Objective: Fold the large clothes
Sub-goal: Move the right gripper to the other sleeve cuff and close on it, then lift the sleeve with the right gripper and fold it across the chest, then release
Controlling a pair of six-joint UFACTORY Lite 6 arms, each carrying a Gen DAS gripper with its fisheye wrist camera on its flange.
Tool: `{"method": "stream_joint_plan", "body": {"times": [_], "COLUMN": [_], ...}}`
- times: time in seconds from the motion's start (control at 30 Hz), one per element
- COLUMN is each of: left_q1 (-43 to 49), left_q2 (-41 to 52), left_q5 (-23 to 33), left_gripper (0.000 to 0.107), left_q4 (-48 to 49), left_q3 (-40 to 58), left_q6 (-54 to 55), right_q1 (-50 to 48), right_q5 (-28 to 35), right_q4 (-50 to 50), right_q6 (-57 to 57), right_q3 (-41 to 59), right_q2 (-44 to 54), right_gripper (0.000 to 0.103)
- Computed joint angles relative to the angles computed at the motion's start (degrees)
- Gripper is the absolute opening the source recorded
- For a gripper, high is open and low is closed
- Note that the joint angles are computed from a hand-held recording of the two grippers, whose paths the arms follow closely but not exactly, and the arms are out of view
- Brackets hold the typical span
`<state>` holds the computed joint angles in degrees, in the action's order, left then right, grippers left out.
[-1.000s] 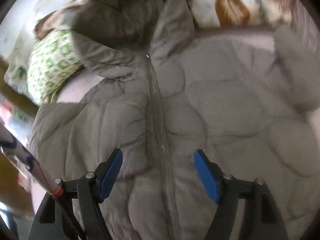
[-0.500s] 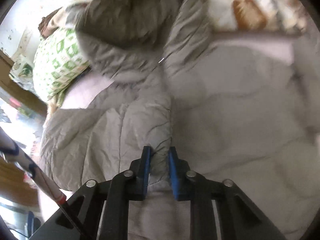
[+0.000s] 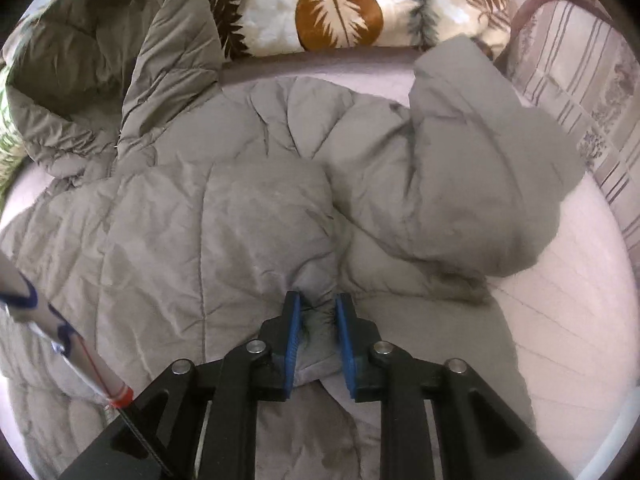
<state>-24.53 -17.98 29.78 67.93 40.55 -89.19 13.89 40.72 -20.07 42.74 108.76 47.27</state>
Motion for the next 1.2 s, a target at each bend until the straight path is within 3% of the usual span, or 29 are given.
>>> {"method": "stream_joint_plan", "body": {"times": [0.03, 0.1, 0.17, 0.23, 0.47, 0.73, 0.9, 1.03, 1.2], "left_q1": [-0.6, -0.6, -1.3, -1.5, -6.4, -15.1, -17.7, -16.9, -15.5], "left_q2": [0.4, 0.4, 0.2, 0.5, -1.0, 1.6, 7.7, 12.7, 21.4], "left_q5": [0.9, 1.0, 1.7, 2.1, 5.9, 11.0, 10.3, 5.4, -1.9], "left_gripper": [0.081, 0.081, 0.081, 0.081, 0.081, 0.082, 0.082, 0.082, 0.082], "left_q4": [0.1, -0.4, -1.5, -0.7, -1.8, -1.4, -2.6, -5.4, -9.1], "left_q3": [0.3, 0.5, 0.8, 0.9, 0.8, 2.6, 6.1, 8.6, 12.0], "left_q6": [-0.2, 0.2, 0.6, 0.0, -1.0, -3.8, -3.5, -2.2, -0.2], "right_q1": [0.6, 1.2, 0.6, -0.8, -2.7, -16.1, -27.1, -34.1, -42.9], "right_q5": [1.3, 1.6, -1.5, -5.2, -9.1, -11.3, -11.1, -10.3, -9.0], "right_q4": [-1.6, -5.2, -6.7, -4.6, -8.4, 2.6, 10.4, 14.8, 35.8], "right_q6": [1.6, 5.4, 7.3, 5.6, 6.9, -6.9, -18.4, -25.9, -43.0], "right_q3": [1.9, 2.6, -2.0, -7.4, -24.7, -33.3, -32.3, -27.3, -17.6], "right_q2": [1.3, 2.0, -1.5, -6.1, -24.6, -35.1, -34.0, -28.4, -18.0], "right_gripper": [0.033, 0.066, 0.084, 0.085, 0.085, 0.085, 0.085, 0.085, 0.085]}}
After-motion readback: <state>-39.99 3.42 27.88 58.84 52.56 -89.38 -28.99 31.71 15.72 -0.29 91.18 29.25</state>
